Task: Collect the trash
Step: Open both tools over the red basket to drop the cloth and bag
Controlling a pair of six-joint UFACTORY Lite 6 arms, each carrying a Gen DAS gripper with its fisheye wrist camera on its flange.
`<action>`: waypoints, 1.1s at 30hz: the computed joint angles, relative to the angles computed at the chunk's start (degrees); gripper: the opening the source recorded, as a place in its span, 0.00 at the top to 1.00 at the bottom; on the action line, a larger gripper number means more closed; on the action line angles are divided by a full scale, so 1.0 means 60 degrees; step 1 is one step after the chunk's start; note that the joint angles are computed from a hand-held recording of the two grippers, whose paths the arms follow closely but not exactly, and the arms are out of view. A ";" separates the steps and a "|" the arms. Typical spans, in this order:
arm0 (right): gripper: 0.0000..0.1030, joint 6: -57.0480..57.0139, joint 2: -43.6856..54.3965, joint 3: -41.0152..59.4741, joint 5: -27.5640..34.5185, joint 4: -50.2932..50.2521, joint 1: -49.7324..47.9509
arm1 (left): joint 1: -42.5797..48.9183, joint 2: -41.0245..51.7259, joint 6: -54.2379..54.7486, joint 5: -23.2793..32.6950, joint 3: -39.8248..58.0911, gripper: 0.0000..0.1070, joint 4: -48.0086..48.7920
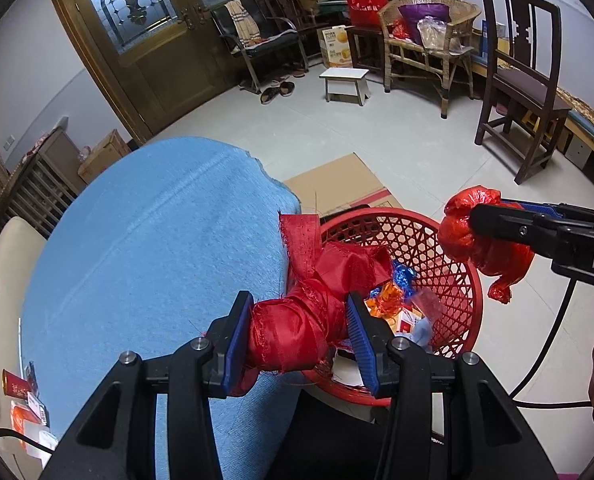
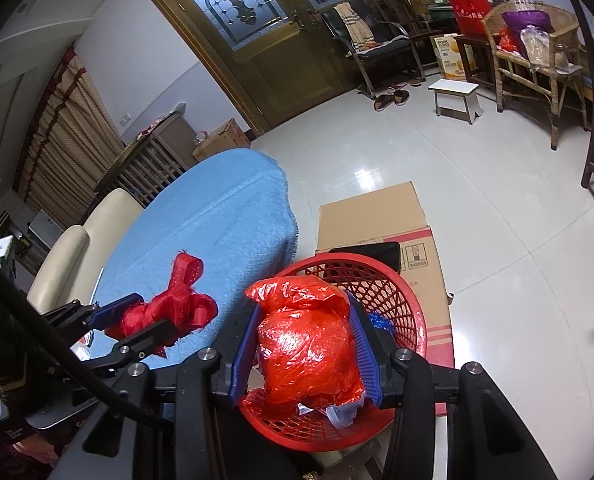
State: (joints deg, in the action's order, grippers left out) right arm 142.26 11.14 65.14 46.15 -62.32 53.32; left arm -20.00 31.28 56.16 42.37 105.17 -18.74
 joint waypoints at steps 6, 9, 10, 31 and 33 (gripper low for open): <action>0.53 0.0225 0.0033 -0.0174 -0.0212 0.0040 -0.0092 | -0.0021 0.0419 0.0187 0.0271 0.0271 0.52 -0.0258; 0.53 0.0362 -0.0003 -0.0318 -0.0339 0.0031 -0.0163 | 0.0032 0.0748 0.0317 0.0716 0.0644 0.51 -0.0555; 0.53 0.0432 -0.0004 -0.0359 -0.0367 0.0021 -0.0179 | 0.0053 0.0860 0.0354 0.0873 0.0769 0.51 -0.0644; 0.41 0.0302 0.0389 0.0122 -0.0962 0.0129 -0.0599 | 0.1018 0.1221 0.0919 0.1681 0.1701 0.42 -0.2013; 0.41 0.0086 0.0471 0.0301 -0.0929 0.0230 -0.0622 | 0.1203 0.1001 0.1158 0.1555 0.1555 0.40 -0.2204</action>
State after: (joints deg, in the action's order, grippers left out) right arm 142.78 13.97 66.94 40.58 -60.94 49.59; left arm -12.78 37.29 63.11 51.70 114.51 -31.96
